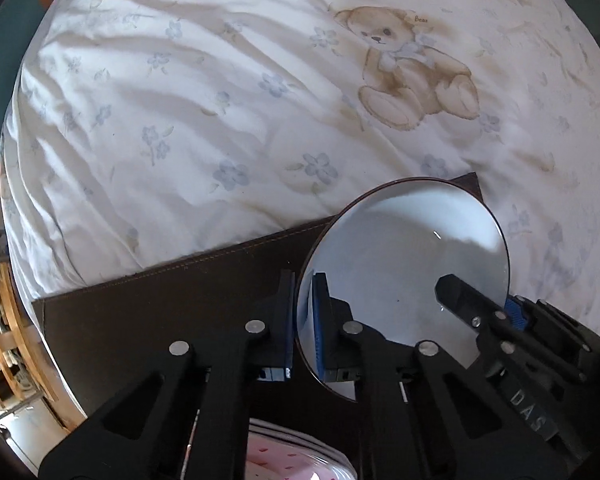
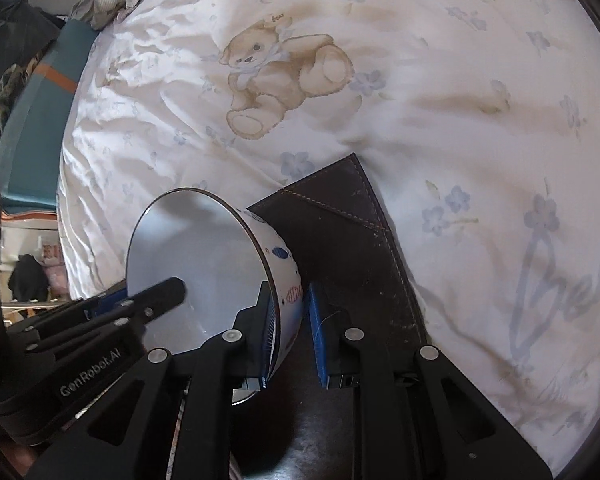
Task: Organize plates and bowls
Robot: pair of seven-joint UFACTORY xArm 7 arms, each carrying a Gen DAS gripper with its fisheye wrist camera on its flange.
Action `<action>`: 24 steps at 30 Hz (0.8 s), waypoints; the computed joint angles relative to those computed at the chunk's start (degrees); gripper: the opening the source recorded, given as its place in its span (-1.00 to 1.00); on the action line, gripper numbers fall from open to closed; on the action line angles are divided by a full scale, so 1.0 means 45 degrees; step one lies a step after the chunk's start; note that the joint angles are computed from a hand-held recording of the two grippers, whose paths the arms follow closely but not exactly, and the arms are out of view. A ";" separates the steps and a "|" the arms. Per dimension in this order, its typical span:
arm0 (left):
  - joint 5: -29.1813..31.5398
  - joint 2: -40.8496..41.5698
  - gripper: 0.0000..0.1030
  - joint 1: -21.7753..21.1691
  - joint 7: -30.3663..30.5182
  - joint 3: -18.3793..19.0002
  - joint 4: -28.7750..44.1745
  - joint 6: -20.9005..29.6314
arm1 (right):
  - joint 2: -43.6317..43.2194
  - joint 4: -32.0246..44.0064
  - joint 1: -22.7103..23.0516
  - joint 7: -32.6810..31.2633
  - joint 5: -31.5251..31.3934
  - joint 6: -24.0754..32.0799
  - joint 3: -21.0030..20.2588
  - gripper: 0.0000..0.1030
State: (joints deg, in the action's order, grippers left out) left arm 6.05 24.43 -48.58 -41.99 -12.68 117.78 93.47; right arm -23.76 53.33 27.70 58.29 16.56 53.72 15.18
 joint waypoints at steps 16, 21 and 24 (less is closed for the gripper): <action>0.0196 -0.0314 -0.88 -0.0249 0.0002 0.0123 0.1279 0.0569 | -0.0110 0.1208 -0.0050 0.0277 -0.1590 0.1107 0.0513 -0.68; 0.0504 -0.1570 -0.88 -0.0223 0.0023 -0.0050 0.0783 0.0585 | -0.0410 0.2134 -0.0095 0.0397 -0.2067 0.1467 0.0862 -0.68; 0.0541 -0.2586 -0.88 -0.0017 -0.0120 -0.0248 -0.0043 0.0451 | -0.0313 0.2766 -0.0047 0.0522 -0.2284 0.1677 0.1170 -0.68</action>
